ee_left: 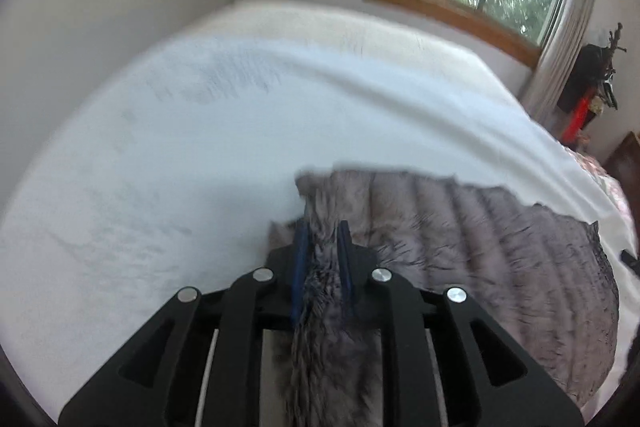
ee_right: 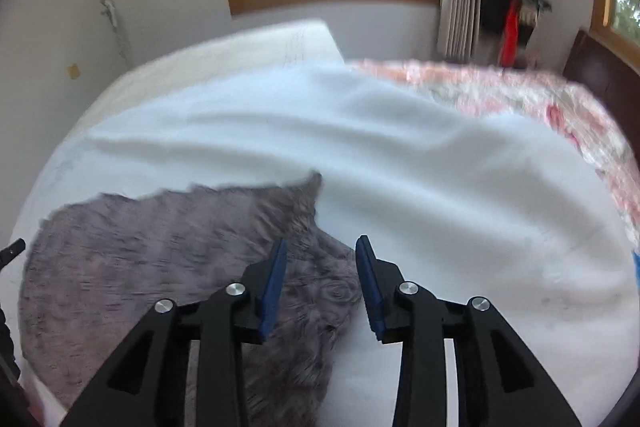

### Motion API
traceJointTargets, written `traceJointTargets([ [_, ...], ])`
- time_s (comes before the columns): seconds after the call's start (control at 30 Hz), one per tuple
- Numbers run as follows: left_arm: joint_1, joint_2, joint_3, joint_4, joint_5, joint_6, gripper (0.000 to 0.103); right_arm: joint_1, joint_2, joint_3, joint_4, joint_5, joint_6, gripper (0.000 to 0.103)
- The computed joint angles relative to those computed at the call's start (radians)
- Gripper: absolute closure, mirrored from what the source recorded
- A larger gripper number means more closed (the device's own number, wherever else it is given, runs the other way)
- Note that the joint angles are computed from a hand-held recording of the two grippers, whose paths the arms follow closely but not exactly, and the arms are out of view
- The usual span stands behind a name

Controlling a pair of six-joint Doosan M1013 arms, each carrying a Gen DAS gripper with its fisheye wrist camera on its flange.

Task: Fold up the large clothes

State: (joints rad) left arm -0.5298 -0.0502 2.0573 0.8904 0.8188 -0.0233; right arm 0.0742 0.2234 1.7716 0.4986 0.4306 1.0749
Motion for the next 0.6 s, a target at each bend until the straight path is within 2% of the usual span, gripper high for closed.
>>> traceJointTargets([
  [0.03,-0.030,-0.008,-0.005,0.025,0.032,-0.020,0.088,-0.006,-0.017,0.013,0.100,0.015,-0.090,0.066],
  [0.1,-0.084,-0.024,-0.011,0.046,0.028,-0.051,0.082,-0.001,-0.049,0.041,0.235,0.057,-0.213,0.066],
  [0.17,-0.123,-0.011,-0.029,0.024,0.036,-0.038,0.072,0.026,-0.065,0.063,0.215,0.046,-0.216,0.066],
  [0.27,-0.161,0.027,-0.050,0.002,0.031,-0.009,0.072,0.064,-0.068,0.086,0.196,0.032,-0.197,0.066],
  [0.4,-0.174,0.067,-0.052,-0.030,0.004,0.001,0.072,0.103,-0.058,0.109,0.141,0.008,-0.144,0.066],
  [0.47,-0.152,0.093,-0.047,-0.049,-0.021,0.037,0.070,0.123,-0.044,0.121,0.065,-0.040,-0.104,0.066],
  [0.53,-0.149,0.110,-0.032,-0.013,-0.043,0.031,0.070,0.135,-0.028,0.140,0.084,-0.104,-0.157,0.066],
  [0.6,-0.158,0.122,-0.029,0.017,-0.030,0.039,0.070,0.140,-0.019,0.153,0.109,-0.139,-0.195,0.065],
])
